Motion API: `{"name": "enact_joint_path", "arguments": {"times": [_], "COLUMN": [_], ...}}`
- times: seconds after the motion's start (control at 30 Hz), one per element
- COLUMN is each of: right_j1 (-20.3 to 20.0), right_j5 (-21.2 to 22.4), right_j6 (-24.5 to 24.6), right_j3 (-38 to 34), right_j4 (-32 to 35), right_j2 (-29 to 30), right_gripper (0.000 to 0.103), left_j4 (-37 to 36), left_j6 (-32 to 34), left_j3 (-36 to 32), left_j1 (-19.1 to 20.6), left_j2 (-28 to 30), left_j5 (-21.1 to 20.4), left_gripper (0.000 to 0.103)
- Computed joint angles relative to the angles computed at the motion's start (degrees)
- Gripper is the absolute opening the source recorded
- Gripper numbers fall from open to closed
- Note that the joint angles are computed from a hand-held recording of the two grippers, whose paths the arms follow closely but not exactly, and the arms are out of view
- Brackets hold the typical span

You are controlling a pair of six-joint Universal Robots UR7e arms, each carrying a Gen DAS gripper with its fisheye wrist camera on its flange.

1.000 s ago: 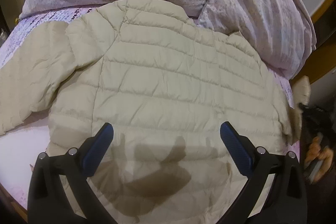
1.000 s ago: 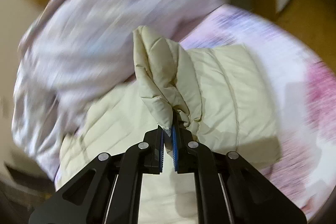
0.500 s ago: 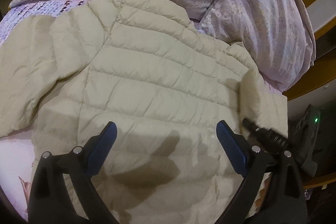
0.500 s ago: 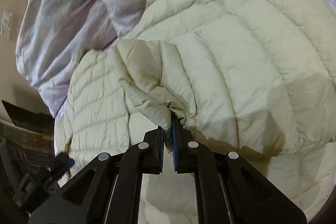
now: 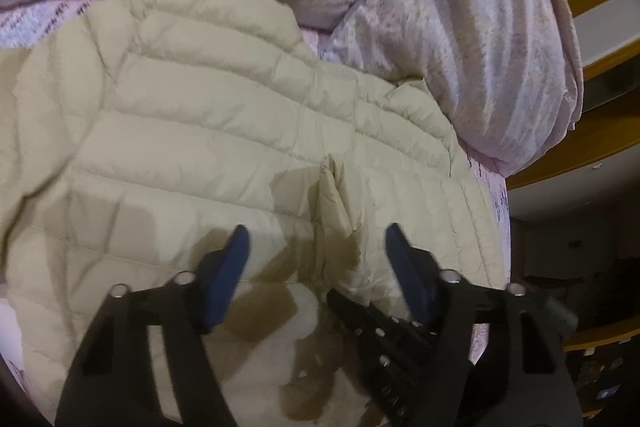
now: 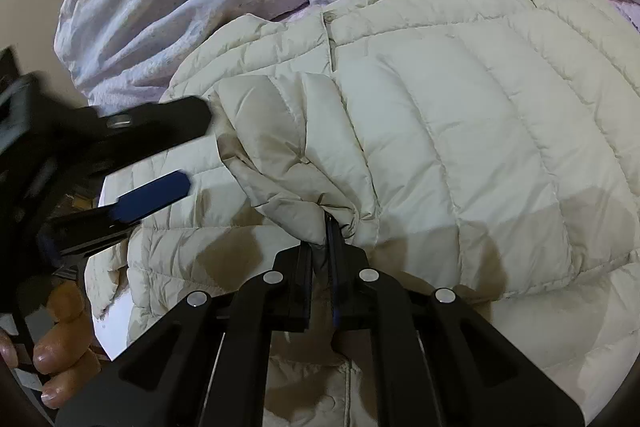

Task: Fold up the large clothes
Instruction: 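Fold the held sleeve across the jacket back and release with the right gripper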

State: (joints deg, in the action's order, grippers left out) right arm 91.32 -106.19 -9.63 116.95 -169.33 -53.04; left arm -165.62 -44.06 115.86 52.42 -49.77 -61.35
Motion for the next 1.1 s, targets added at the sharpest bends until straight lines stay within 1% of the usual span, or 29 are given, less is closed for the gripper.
{"name": "enact_joint_path", "arguments": {"times": [0.03,0.07,0.17,0.2,0.23,0.27,0.33,0.37,0.4,0.43,0.47,0.5,0.53,0.6,0.63,0.7,0.73,0.83,0.87,0.9,1.0,1.03,1.07,1.1], "right_j1": [0.0,0.0,0.0,0.0,0.2,0.5,0.7,0.9,0.9,1.0,1.1,1.2,1.1,1.1,1.0,1.2,1.4,1.7,1.7,1.8,2.0,2.1,2.1,2.1], "right_j5": [0.1,0.0,-0.5,-0.7,-1.0,-1.3,-1.8,-1.9,-1.8,-2.0,-2.0,-2.1,-1.8,-2.0,-2.9,-6.0,-8.7,-14.2,-15.4,-16.8,-21.0,-22.6,-23.1,-23.5], "right_j6": [-0.2,-0.4,-0.9,-0.9,-1.0,-1.0,-1.6,-2.0,-2.3,-2.5,-2.8,-3.1,-4.0,-4.9,-5.3,-6.0,-6.5,-7.6,-7.9,-8.3,-12.6,-14.4,-15.4,-16.1], "right_j3": [0.1,0.2,0.5,0.6,0.6,0.5,0.4,0.4,0.4,0.4,0.5,0.9,1.6,2.0,2.0,1.6,1.2,0.5,0.2,-0.3,-0.7,-0.8,-0.8,-0.9], "right_j4": [-0.1,-0.2,-0.6,-0.7,-1.0,-1.3,-1.1,-0.8,-0.6,-0.2,-0.5,-1.4,-3.9,-6.0,-7.5,-9.8,-11.3,-14.2,-14.5,-14.5,-17.6,-19.6,-20.9,-21.9], "right_j2": [-0.1,-0.2,-0.4,-0.4,-0.3,0.0,-0.1,-0.4,-0.7,-1.1,-1.6,-2.1,-2.7,-3.2,-3.1,-2.3,-1.3,1.1,1.9,2.7,5.9,7.3,7.9,8.4], "right_gripper": [0.008,0.008,0.008,0.008,0.008,0.008,0.01,0.014,0.017,0.03,0.051,0.061,0.07,0.07,0.07,0.07,0.07,0.07,0.07,0.07,0.074,0.076,0.078,0.079], "left_j4": [0.1,0.3,0.9,0.8,0.8,1.4,2.3,2.9,3.3,3.4,3.9,4.4,4.9,5.5,5.8,6.3,6.4,7.3,7.6,8.0,8.0,8.1,8.3,8.7], "left_j6": [-0.2,-0.4,-0.1,0.6,1.0,1.8,2.8,3.5,3.9,4.4,4.9,5.3,5.7,6.4,6.6,6.7,6.5,6.0,5.9,5.8,5.5,5.6,5.5,5.3], "left_j3": [-0.4,-0.8,-2.1,-2.6,-2.7,-3.3,-3.6,-3.8,-3.9,-3.8,-3.7,-3.7,-3.5,-3.0,-2.6,-2.0,-1.8,-1.6,-1.5,-1.5,-1.4,-1.4,-1.3,-1.2], "left_j1": [0.3,0.7,1.4,1.6,1.6,1.3,0.9,0.6,0.5,0.4,0.2,0.0,-0.1,-0.1,0.1,0.4,0.6,0.8,0.8,0.9,1.0,0.9,0.8,0.6], "left_j2": [0.4,0.9,2.3,3.0,3.3,3.8,4.2,4.4,4.4,4.3,4.2,4.1,3.8,3.2,2.8,2.3,2.2,2.1,2.3,2.5,2.9,2.9,2.8,2.6], "left_j5": [-0.7,-1.3,-2.6,-3.3,-3.4,-2.7,-1.0,0.2,1.0,2.0,3.9,5.4,6.6,8.7,9.5,11.1,11.5,12.8,13.3,14.0,14.6,14.9,15.1,15.4], "left_gripper": [0.054,0.051,0.033,0.029,0.021,0.014,0.009,0.007,0.007,0.006,0.006,0.005,0.005,0.005,0.005,0.006,0.006,0.009,0.012,0.013,0.018,0.022,0.024,0.031]}}
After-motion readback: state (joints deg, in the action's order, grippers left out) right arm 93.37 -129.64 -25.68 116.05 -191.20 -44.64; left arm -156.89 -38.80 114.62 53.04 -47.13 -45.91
